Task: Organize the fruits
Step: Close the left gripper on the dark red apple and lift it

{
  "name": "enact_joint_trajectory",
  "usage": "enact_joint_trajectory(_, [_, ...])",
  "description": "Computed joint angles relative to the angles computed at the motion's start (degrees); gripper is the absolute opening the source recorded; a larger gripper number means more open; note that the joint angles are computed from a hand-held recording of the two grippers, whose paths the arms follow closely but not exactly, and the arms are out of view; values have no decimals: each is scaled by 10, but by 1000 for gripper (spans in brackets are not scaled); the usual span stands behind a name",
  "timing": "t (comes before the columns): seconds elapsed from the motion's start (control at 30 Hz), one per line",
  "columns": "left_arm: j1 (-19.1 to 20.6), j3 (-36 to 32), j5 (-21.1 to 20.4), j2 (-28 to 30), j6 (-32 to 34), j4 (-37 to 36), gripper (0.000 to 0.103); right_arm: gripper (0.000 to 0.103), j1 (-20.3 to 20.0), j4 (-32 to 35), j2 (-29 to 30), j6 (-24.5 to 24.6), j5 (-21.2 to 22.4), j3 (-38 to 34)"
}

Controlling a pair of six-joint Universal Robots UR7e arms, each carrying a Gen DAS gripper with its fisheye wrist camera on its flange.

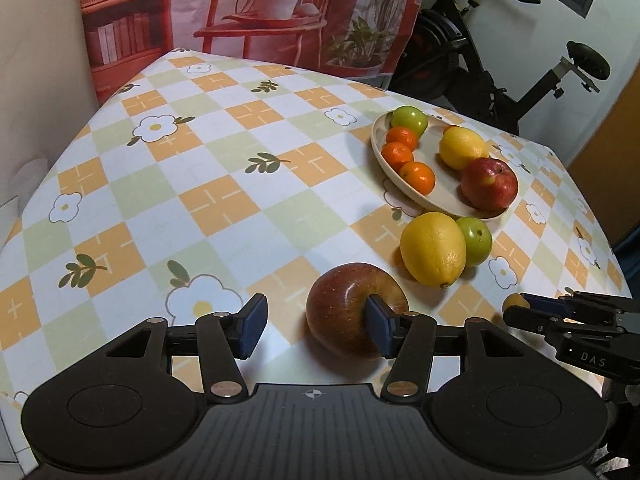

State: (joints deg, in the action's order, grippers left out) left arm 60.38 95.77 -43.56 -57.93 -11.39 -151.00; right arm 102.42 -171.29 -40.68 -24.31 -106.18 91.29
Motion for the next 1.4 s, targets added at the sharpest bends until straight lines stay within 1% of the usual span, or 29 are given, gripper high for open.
enact_joint_trajectory(0.17, [-3,1,9,5,12,-13,58,28,1,-1,0,-2,-2,0])
enact_joint_trajectory(0.33, [-4,5,2,5,24,-33,59,28,0,-3,-1,-1,-1,1])
enact_joint_trajectory(0.37, [-6,5,2,6,32,-41,60,28,0,-3,-1,-1,0,2])
enact_joint_trajectory(0.43, [-7,3,1,11,50,-49,66,28,-1,-3,-2,-1,0,2])
enact_joint_trajectory(0.47, [-8,2,2,14,57,-50,67,28,-1,-4,-2,-2,0,2])
enact_joint_trajectory(0.6, [-9,1,-3,22,79,-48,67,28,-1,-4,-2,-2,0,2])
enact_joint_trajectory(0.7, [-10,2,1,28,89,-49,67,28,-1,-3,-2,0,0,2])
enact_joint_trajectory(0.97, [-13,-3,25,49,127,-57,69,28,-1,-3,-1,-1,0,2])
enact_joint_trajectory(1.17, [-10,-3,32,56,133,-58,70,28,-2,-4,-1,0,0,3])
enact_joint_trajectory(1.4, [-9,9,27,51,145,-84,69,28,-2,-6,0,1,0,4])
